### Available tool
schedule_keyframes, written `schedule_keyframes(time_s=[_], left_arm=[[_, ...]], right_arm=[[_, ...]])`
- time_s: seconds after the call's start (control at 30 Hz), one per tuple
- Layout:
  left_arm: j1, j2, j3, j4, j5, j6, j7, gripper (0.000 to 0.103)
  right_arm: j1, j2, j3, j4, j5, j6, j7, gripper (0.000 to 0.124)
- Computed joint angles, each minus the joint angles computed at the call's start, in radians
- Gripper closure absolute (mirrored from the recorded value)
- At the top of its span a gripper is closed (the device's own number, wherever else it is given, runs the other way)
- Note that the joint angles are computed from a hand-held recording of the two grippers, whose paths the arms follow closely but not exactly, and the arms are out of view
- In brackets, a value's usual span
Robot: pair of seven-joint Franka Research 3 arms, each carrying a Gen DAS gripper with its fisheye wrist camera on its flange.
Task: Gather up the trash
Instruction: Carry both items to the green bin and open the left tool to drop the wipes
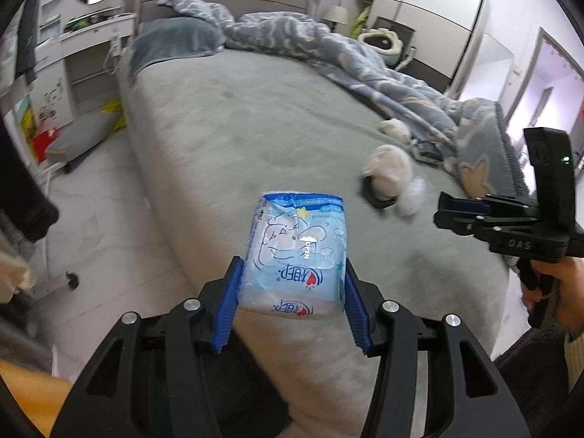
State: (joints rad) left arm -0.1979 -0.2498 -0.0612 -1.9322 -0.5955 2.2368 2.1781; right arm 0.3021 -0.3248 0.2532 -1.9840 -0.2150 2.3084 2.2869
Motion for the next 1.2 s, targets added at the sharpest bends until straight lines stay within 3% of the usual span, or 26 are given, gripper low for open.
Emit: schedule_keyframes(time_s=[0.27, 0.77, 0.97, 1.2], left_arm=[[0.032, -0.045, 0.032, -0.062, 0.026, 0.020, -0.023, 0.048], [0.092, -0.050, 0.045, -0.120, 0.174, 0.049, -0.106, 0.048], [0.119, -0.023, 0.054, -0.113, 0.221, -0.010, -0.150, 0.048], [0.161, 0.016, 0.058, -0.103, 0.253, -0.083, -0.175, 0.048]], right_arm=[[0.033, 0.118, 0.030, 0.110, -0.067, 0.001, 0.134, 0.088], [0.198, 0.336, -0.031, 0.323, -0.136, -0.023, 0.189, 0.088], [0.251, 0.399, -0.056, 0.381, -0.109, 0.005, 0.187, 0.088], [0.311, 0.480, -0.081, 0.470, -0.105, -0.018, 0.191, 0.088]])
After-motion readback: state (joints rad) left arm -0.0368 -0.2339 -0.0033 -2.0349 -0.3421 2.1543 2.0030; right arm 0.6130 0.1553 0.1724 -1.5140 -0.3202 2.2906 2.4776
